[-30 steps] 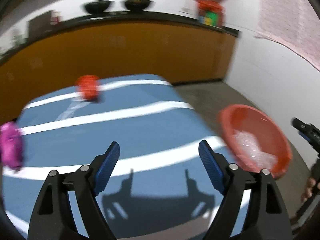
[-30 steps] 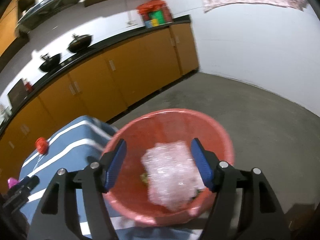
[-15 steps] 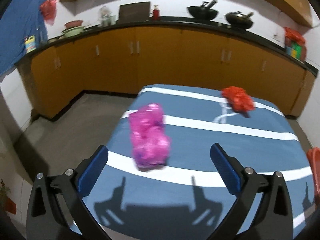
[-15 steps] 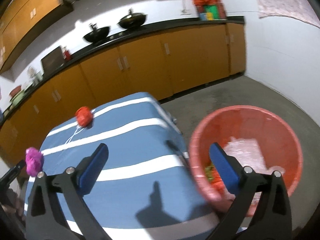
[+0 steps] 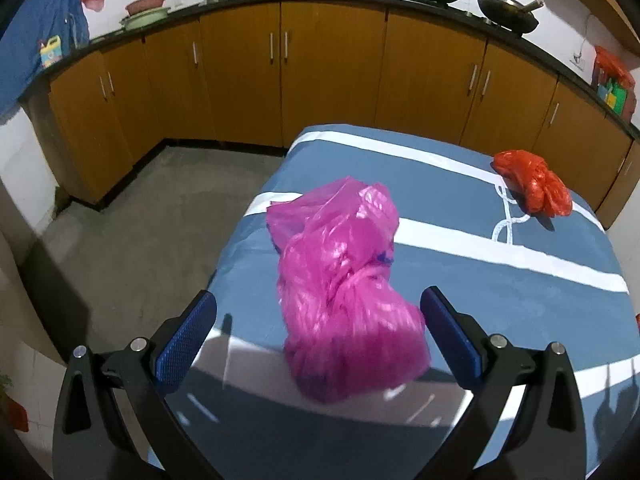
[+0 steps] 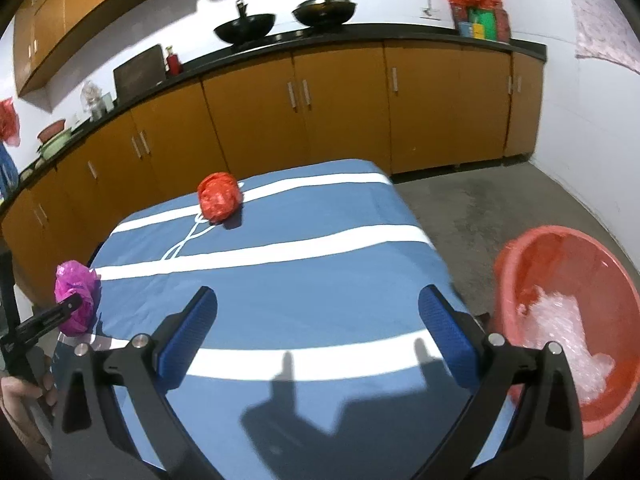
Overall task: Collect trash
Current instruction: 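Move both open tools back over the table, then grasp the pink bag with the left tool while the right tool grasps the red bag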
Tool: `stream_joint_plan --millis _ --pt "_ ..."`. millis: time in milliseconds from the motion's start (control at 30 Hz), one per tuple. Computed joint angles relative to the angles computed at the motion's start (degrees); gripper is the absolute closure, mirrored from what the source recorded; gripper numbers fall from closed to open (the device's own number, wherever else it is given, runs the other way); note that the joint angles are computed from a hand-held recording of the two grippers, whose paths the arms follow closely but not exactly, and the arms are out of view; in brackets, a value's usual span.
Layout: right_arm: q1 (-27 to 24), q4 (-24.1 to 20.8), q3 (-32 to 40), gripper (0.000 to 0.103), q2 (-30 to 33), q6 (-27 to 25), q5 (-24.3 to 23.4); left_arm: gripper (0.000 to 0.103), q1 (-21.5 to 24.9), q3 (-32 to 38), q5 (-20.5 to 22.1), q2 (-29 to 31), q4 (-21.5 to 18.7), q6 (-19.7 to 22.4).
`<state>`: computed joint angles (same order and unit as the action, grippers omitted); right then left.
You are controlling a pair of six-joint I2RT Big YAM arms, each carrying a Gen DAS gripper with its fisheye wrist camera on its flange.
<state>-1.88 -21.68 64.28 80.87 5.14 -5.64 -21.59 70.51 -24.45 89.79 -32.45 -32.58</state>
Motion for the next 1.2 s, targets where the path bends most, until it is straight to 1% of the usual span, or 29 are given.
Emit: stream_joint_plan --millis 67,100,133,167,233,300,333,433,567,633,767,867,933,1033,1100,1133,1200 --pt "1.49 -0.12 1.18 0.004 1.45 -0.52 0.87 0.002 0.66 0.23 1.45 0.4 1.21 0.92" --pt "2.28 -0.16 1.85 0.004 2.27 -0.82 1.38 0.004 0.79 0.47 1.79 0.65 1.56 1.52" --pt "2.97 -0.16 2.46 0.004 3.07 -1.14 1.79 0.012 0.92 0.69 2.13 0.89 1.81 2.15" --pt "3.45 -0.15 2.85 0.004 3.62 -1.35 2.06 0.017 1.23 1.08 3.18 1.34 1.82 2.95" --pt "4.36 -0.16 3.76 0.004 4.84 -1.63 2.54 0.033 2.0 1.62 5.87 2.1 1.42 3.4" --pt "5.21 -0.18 5.0 0.004 6.41 -1.68 2.88 0.042 2.46 1.89 7.93 2.65 1.42 3.11" --pt "5.61 -0.25 5.81 0.004 7.35 -1.62 2.98 0.045 2.66 1.72 8.57 2.68 1.72 2.96" --pt "6.31 -0.07 7.79 0.004 9.49 -1.34 3.18 0.047 3.22 0.27 10.51 1.87 3.9 1.99" --pt "6.99 0.55 12.22 0.004 13.37 -0.55 3.03 0.047 3.24 -0.84 12.19 0.97 6.17 0.74" --pt "7.15 0.63 14.96 0.004 15.56 -0.05 2.12 0.047 2.95 -1.09 12.07 0.76 7.07 0.43" --pt "7.98 -0.79 22.77 0.004 21.24 -0.34 0.76 0.047 2.7 -1.07 10.78 0.53 7.74 0.6" --pt "8.8 -2.91 28.94 0.004 25.5 -1.27 0.67 0.047 3.05 -0.77 10.7 0.55 7.97 0.09" --pt "9.52 -4.57 33.01 0.004 28.33 -1.77 1.95 0.047 3.27 -0.38 10.5 0.72 7.84 -0.13" --pt "10.17 -8.88 40.72 0.004 33.36 -1.34 2.98 0.047 3.38 -0.07 10.38 0.96 7.97 -0.09" --pt "10.34 -11.02 43.94 0.004 35.51 -0.83 2.57 0.047 3.38 0.13 10.21 1.21 7.93 0.23" --pt "10.5 -12.91 46.31 0.004 37.08 -0.9 2.65 0.047 3.32 0.17 10.09 1.27 7.81 0.29" --pt "10.88 -15.84 49.99 0.005 39.53 -1.67 3.73 0.047 3.31 0.61 10.23 1.69 7.38 0.26"
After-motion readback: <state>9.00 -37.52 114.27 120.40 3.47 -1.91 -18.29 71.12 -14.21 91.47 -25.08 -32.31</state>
